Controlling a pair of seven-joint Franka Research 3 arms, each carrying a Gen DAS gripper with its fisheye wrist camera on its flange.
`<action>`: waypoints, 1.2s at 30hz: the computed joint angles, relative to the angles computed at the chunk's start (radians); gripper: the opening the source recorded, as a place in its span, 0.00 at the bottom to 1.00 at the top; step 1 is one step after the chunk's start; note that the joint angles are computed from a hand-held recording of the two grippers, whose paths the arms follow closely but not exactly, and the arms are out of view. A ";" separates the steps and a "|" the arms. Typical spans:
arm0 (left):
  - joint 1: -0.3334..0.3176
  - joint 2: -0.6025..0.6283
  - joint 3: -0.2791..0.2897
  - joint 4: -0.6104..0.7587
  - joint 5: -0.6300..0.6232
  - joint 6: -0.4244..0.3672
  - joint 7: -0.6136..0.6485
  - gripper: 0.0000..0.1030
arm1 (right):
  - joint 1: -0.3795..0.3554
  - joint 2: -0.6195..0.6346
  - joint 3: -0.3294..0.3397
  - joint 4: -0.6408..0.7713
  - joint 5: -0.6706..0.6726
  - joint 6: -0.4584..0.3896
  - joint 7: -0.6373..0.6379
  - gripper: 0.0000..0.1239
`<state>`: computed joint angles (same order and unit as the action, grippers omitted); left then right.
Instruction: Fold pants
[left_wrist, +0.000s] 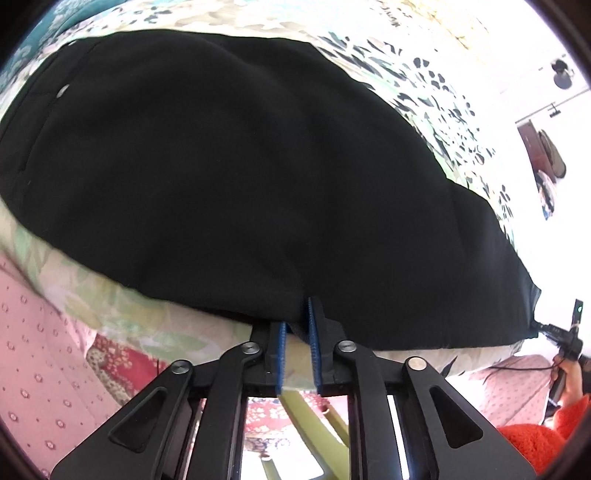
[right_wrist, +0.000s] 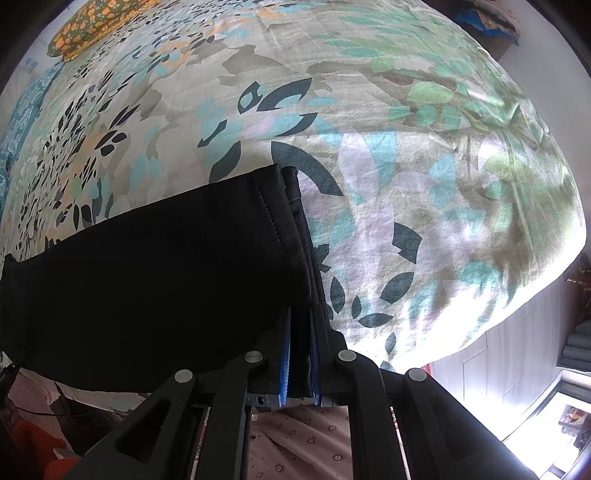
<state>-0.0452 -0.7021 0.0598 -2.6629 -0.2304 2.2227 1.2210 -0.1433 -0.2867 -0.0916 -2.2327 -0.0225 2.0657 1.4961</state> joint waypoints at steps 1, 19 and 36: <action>0.007 -0.011 0.000 0.000 0.003 -0.018 -0.011 0.23 | -0.001 -0.005 0.001 -0.003 -0.003 0.001 0.006 0.10; 0.045 0.273 -0.025 0.160 0.279 0.527 0.064 0.78 | 0.102 -0.251 0.151 -0.283 0.127 0.660 0.218 0.66; 0.193 0.544 -0.117 0.241 0.593 0.625 -0.144 1.00 | 0.181 -0.050 0.211 -0.223 -0.024 0.579 0.363 0.66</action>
<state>0.1482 -0.1577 -0.0575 -2.4222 0.3624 2.8473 1.0768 0.0376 -0.3368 0.1196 -2.4554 -0.0466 2.6442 1.8593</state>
